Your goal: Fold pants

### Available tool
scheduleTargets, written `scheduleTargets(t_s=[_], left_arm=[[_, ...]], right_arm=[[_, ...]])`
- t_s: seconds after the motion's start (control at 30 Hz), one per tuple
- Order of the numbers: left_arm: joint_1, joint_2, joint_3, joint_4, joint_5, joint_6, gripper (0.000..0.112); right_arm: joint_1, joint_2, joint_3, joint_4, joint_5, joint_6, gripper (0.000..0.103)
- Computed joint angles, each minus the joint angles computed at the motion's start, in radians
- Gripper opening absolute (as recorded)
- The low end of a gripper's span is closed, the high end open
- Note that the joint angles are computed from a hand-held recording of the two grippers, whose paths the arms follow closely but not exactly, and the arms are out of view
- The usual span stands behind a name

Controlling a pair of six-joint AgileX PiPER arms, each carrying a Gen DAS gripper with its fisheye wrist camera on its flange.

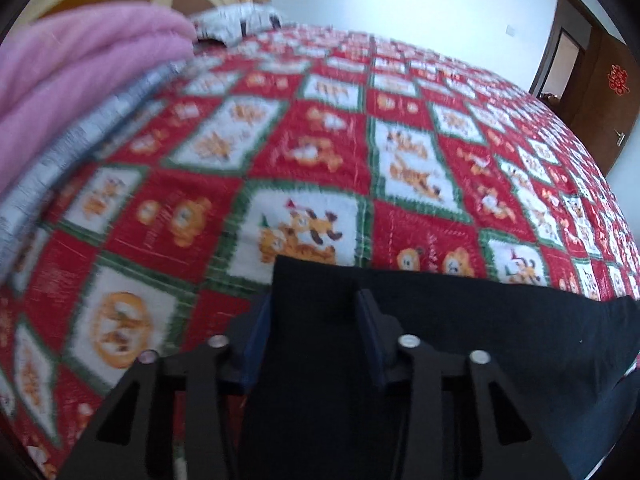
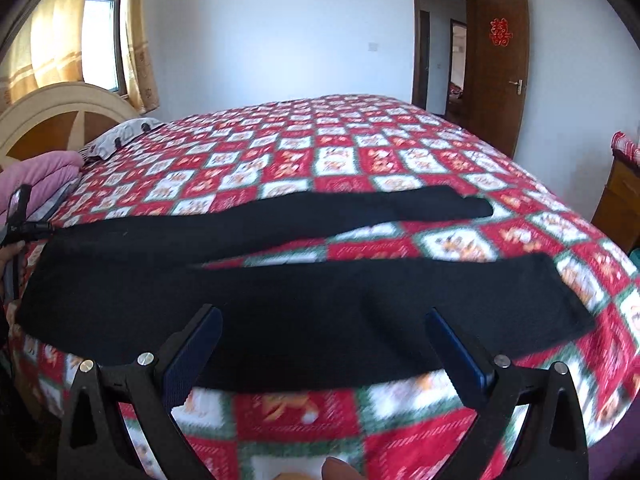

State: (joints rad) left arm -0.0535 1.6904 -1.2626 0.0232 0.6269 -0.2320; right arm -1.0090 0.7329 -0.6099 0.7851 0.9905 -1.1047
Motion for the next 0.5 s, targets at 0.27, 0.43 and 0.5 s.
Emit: scheduleTargets(t_s=[0.27,0.43,0.5], left_arm=[[0.096,-0.016,0.099,-0.350,-0.136,0.336,0.033],[0.034,0.000,0.073,-0.104,-0.150,0.136,0.032],[0.024,0.002,0.073,-0.059,-0.156,0.102,0.032]], right_arm=[[0.072,0.322,-0.206,0.022,-0.185,-0.020,0.068],[0.083,0.636,-0.523,-0.057,-0.224,0.144,0.066],[0.102,0.775,-0.685,-0.127,-0.214,0.254,0.066]])
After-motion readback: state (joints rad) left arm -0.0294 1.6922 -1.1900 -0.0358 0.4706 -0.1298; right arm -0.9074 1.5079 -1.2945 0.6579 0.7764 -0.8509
